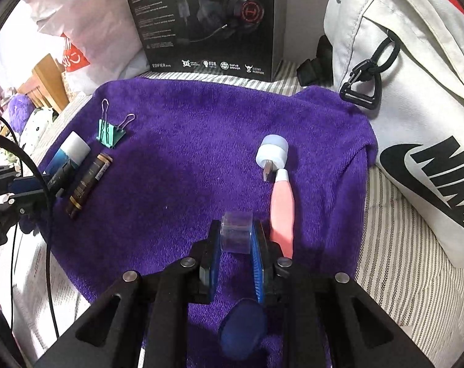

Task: Organize rigid objects
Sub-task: 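Carry the clear cup onto the towel and open the right tool while the left tool carries the Horizon tube, then lower the Horizon tube onto the towel beside the black-and-gold tube and open the left tool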

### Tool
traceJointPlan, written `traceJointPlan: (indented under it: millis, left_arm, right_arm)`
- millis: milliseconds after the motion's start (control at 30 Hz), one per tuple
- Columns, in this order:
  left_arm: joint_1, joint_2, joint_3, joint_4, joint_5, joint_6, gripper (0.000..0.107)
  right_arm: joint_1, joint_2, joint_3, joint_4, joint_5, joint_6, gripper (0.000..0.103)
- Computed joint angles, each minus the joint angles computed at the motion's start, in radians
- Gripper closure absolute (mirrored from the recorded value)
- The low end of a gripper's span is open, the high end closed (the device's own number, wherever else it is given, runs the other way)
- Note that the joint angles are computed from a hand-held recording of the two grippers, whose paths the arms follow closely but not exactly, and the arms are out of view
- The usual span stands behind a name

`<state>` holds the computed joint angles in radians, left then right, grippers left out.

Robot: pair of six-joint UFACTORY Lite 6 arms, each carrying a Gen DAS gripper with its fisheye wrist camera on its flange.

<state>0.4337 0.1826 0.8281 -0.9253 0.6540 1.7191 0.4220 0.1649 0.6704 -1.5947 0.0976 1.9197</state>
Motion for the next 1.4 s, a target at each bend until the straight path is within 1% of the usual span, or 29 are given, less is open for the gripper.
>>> traceJointPlan:
  millis: [33, 100, 167, 233, 300, 433, 667, 900, 1000, 1100, 1233, 1300, 1400]
  left_arm:
    - [0.000, 0.002, 0.001, 0.001, 0.000, 0.000, 0.086]
    - [-0.001, 0.002, 0.001, 0.002, -0.002, -0.001, 0.086]
    - [-0.003, 0.004, 0.001, 0.001, -0.005, -0.003, 0.086]
    - [-0.006, 0.006, 0.000, 0.000, -0.008, -0.001, 0.086]
    - [-0.009, 0.009, -0.001, 0.000, -0.013, -0.005, 0.086]
    - [-0.023, 0.030, 0.011, -0.001, -0.023, -0.020, 0.086]
    - [-0.064, 0.073, 0.039, -0.005, -0.044, -0.041, 0.086]
    - [-0.138, 0.114, 0.068, -0.013, -0.080, -0.073, 0.086]
    - [-0.162, 0.132, 0.089, -0.012, -0.085, -0.094, 0.086]
    - [-0.192, 0.151, 0.106, -0.008, -0.100, -0.117, 0.086]
    - [-0.235, 0.161, 0.090, -0.021, -0.155, -0.119, 0.086]
    - [-0.242, 0.155, 0.070, -0.053, -0.176, -0.085, 0.086]
    - [-0.242, 0.140, 0.049, -0.070, -0.189, -0.062, 0.086]
  right_arm:
    - [0.004, -0.001, -0.002, 0.015, 0.005, -0.015, 0.083]
    - [0.009, -0.004, -0.001, 0.109, 0.011, -0.112, 0.080]
    - [0.015, -0.009, -0.001, 0.157, 0.019, -0.159, 0.074]
    - [0.020, -0.020, -0.005, 0.201, 0.025, -0.208, 0.072]
    - [0.027, -0.033, -0.009, 0.300, 0.038, -0.309, 0.071]
    - [0.033, -0.080, -0.032, 0.386, 0.057, -0.401, 0.070]
    - [0.024, -0.198, -0.095, 0.466, 0.074, -0.479, 0.068]
    - [0.021, -0.318, -0.170, 0.505, 0.102, -0.497, 0.068]
    - [-0.002, -0.393, -0.218, 0.582, 0.104, -0.570, 0.068]
    - [-0.004, -0.418, -0.237, 0.590, 0.106, -0.570, 0.068]
    - [0.011, -0.458, -0.270, 0.597, 0.114, -0.558, 0.068]
    - [0.025, -0.482, -0.286, 0.604, 0.123, -0.554, 0.068]
    - [0.055, -0.528, -0.310, 0.627, 0.147, -0.560, 0.068]
